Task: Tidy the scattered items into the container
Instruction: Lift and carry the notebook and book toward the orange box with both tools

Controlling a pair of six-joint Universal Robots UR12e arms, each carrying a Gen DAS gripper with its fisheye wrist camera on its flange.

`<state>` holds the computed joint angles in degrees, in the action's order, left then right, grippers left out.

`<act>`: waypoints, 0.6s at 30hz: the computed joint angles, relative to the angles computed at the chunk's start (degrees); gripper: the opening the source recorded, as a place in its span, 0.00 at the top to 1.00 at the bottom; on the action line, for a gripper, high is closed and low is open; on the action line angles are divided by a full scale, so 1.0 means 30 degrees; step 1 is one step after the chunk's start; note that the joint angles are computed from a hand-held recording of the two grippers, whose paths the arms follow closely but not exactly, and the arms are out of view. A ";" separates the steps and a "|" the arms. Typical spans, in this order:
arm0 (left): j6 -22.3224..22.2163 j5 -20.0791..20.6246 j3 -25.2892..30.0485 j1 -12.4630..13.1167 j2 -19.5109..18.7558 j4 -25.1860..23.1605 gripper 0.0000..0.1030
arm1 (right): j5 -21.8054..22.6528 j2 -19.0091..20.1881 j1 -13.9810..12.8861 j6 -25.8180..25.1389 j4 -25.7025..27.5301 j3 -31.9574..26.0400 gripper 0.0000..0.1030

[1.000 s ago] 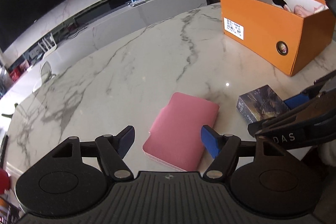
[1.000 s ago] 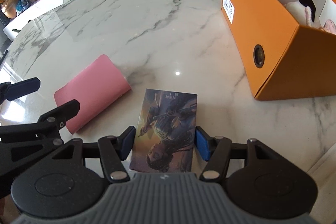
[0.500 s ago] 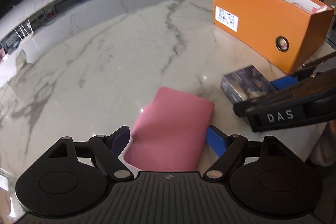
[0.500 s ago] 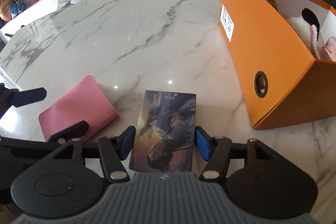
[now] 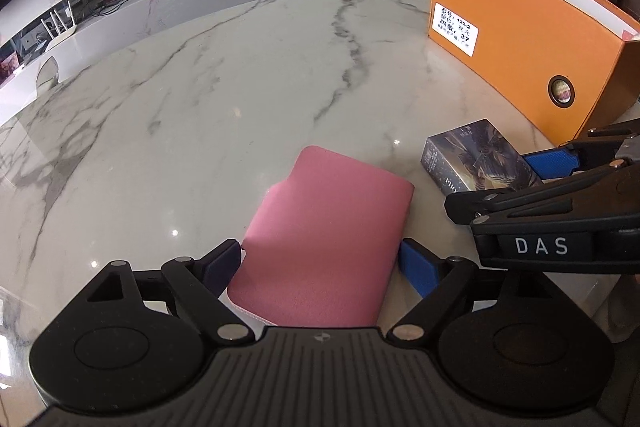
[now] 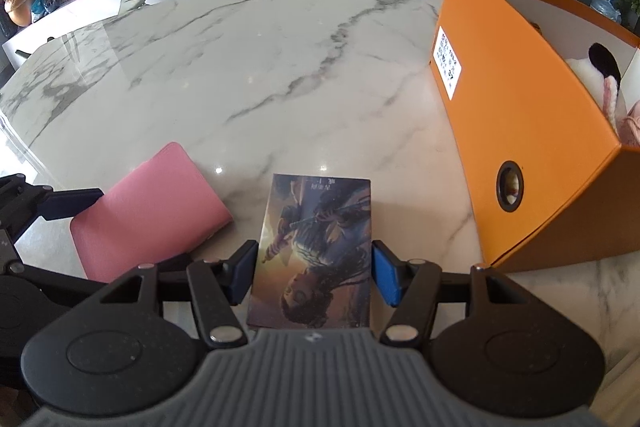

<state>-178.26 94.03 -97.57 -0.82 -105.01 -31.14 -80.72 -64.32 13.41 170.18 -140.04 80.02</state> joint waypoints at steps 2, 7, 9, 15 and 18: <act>-0.0291 0.0330 0.0103 -0.0121 -0.0034 -0.0189 0.03 | 0.0016 -0.0009 -0.0013 0.0086 0.0085 -0.0018 0.40; -0.1214 0.1204 0.0201 -0.0378 0.0031 -0.0617 0.04 | 0.0040 -0.0140 -0.0090 0.0566 0.0568 -0.0026 0.40; -0.1384 0.1490 0.0112 -0.0452 0.0135 -0.0504 0.04 | 0.0103 -0.0226 -0.0142 0.0731 0.0756 0.0008 0.40; -0.1648 0.2223 -0.0237 -0.0674 0.0580 0.0221 0.04 | 0.0421 -0.0682 -0.0276 0.0891 0.0385 0.0431 0.41; -0.1860 0.2599 -0.0378 -0.0782 0.0844 0.0425 0.04 | 0.0809 -0.0980 -0.0384 0.0927 -0.0020 0.0742 0.41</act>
